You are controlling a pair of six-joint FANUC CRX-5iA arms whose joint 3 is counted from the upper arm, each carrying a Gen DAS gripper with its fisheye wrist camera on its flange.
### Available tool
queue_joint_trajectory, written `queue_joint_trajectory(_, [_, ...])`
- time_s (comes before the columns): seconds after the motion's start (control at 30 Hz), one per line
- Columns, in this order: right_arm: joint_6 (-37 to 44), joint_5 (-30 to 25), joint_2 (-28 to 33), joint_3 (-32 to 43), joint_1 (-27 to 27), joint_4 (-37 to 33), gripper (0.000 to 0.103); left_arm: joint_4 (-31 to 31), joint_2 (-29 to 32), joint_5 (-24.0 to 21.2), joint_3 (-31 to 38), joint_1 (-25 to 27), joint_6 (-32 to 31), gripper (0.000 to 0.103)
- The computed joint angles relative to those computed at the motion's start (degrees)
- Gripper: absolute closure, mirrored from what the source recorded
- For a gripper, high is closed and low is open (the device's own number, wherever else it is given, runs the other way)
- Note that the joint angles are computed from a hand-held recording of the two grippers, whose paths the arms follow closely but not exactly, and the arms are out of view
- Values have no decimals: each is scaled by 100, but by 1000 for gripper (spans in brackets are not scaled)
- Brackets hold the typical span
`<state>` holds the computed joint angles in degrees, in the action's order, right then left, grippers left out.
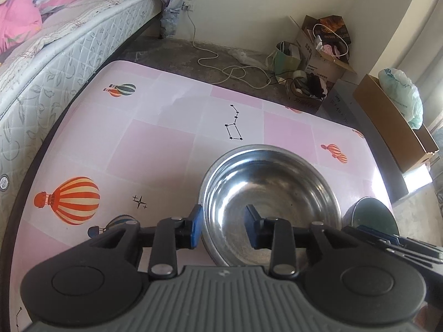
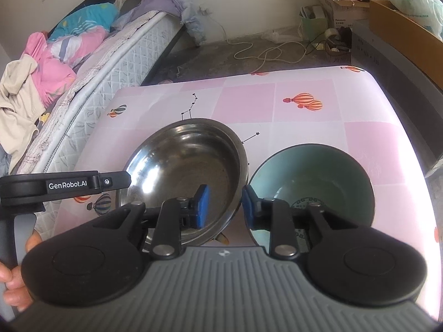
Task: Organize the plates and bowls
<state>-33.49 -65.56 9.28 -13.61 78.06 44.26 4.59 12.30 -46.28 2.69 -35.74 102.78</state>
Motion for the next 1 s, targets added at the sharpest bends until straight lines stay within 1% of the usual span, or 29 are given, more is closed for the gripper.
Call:
queue_joint_trajectory(0.27, [-75,-114,-33,-15,72,141,73,20,-112,-9,-84,10,-17,68])
queue_joint_trajectory(0.4, [-175,-223,-145,-106,168,242,72,-61,-136,-50,-86,16,141,67])
queue_joint_trajectory(0.5, [-301,-277,-238,-190,237,313,72,-171,-11,-244,70,34,389,66])
queue_joint_trajectory(0.57, [-388,-314,-292,-245,289,353,72,-53,175,-474,205,82,317,65])
queue_joint_trajectory(0.6, [-425,-318,-314,-270,308,373,72,46,248,-547,223,111,284,67])
queue_joint_trajectory(0.7, [-480,-359,-366,-319,376,380,71,264,336,-542,125,151,287,70])
queue_joint_trajectory(0.73, [-486,-364,-379,-335,393,375,71,307,344,-518,86,144,242,75])
queue_joint_trajectory(0.77, [-473,-369,-383,-330,397,364,71,294,353,-519,76,122,222,87])
queue_joint_trajectory(0.83, [-484,-393,-400,-342,424,353,71,99,347,-538,119,52,284,87])
queue_joint_trajectory(0.9, [-516,-416,-415,-358,447,364,71,-87,365,-695,231,1,398,88])
queue_joint_trajectory(1.0, [-557,-450,-434,-378,475,395,70,-1,359,-858,257,53,328,88])
